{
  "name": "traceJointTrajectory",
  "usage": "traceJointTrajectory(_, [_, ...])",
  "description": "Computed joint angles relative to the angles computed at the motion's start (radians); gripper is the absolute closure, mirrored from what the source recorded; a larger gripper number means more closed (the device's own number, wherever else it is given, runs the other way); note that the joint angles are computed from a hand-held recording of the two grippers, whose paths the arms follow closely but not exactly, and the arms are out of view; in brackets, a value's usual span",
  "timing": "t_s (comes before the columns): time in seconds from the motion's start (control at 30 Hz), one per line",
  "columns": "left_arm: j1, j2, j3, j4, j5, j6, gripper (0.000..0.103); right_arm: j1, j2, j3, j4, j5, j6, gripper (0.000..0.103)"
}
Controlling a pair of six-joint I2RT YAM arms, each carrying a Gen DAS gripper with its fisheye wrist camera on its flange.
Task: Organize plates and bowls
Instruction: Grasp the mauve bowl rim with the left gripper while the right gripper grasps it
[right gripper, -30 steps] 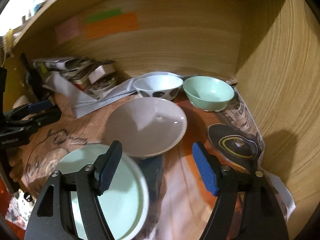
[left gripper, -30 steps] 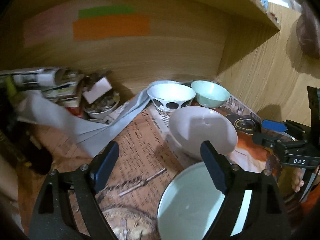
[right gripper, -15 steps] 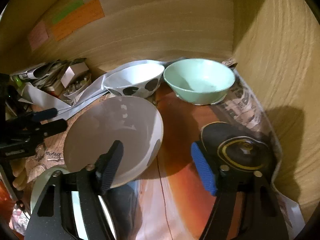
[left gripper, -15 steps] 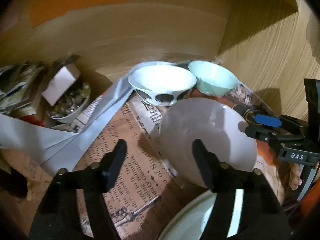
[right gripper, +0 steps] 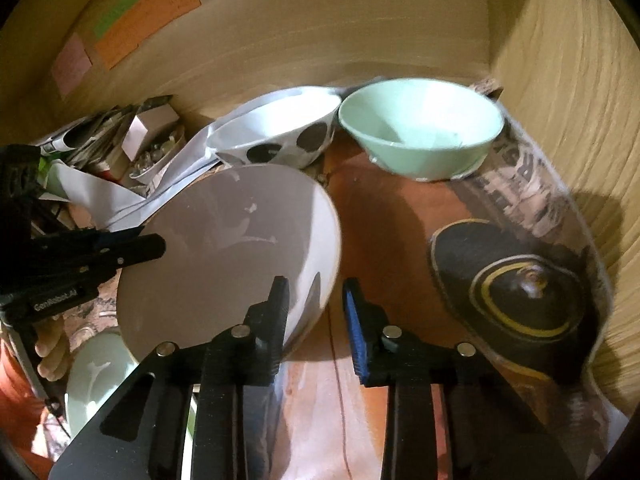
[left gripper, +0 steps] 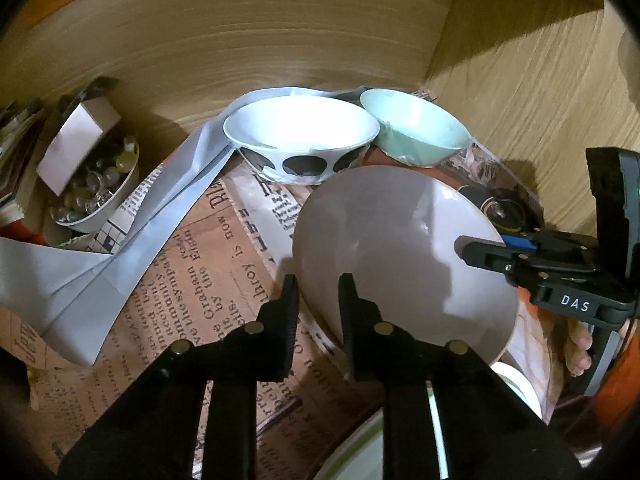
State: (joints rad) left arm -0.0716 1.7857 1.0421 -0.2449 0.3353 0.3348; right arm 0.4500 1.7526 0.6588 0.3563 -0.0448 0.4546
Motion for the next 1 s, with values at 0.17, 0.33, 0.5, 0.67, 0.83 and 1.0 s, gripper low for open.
traceJointTrajectory(0.17, [-0.019,0.012,-0.004,0.025,-0.037,0.011,0.084,0.016,-0.004,0.004,-0.008,0.025,0.003,0.080])
traceJointTrajectory(0.33, [-0.025,0.012,-0.006,0.031,-0.051,0.000,0.084,0.029,-0.007,0.006,-0.016,0.058,0.014,0.081])
traceJointTrajectory(0.5, [-0.016,-0.014,-0.027,0.035,-0.035,-0.008,0.084,0.040,-0.025,0.006,-0.027,0.094,0.026,0.081])
traceJointTrajectory(0.67, [-0.001,-0.065,-0.056,0.035,-0.005,-0.019,0.084,0.045,-0.081,-0.026,-0.022,0.098,0.038,0.081])
traceJointTrajectory(0.83, [0.027,-0.175,-0.134,0.047,0.021,-0.011,0.084,0.097,-0.157,-0.048,-0.048,0.155,0.046,0.081])
traceJointTrajectory(1.0, [0.066,-0.288,-0.206,0.048,0.050,-0.005,0.084,0.158,-0.221,-0.058,-0.075,0.206,0.055,0.081])
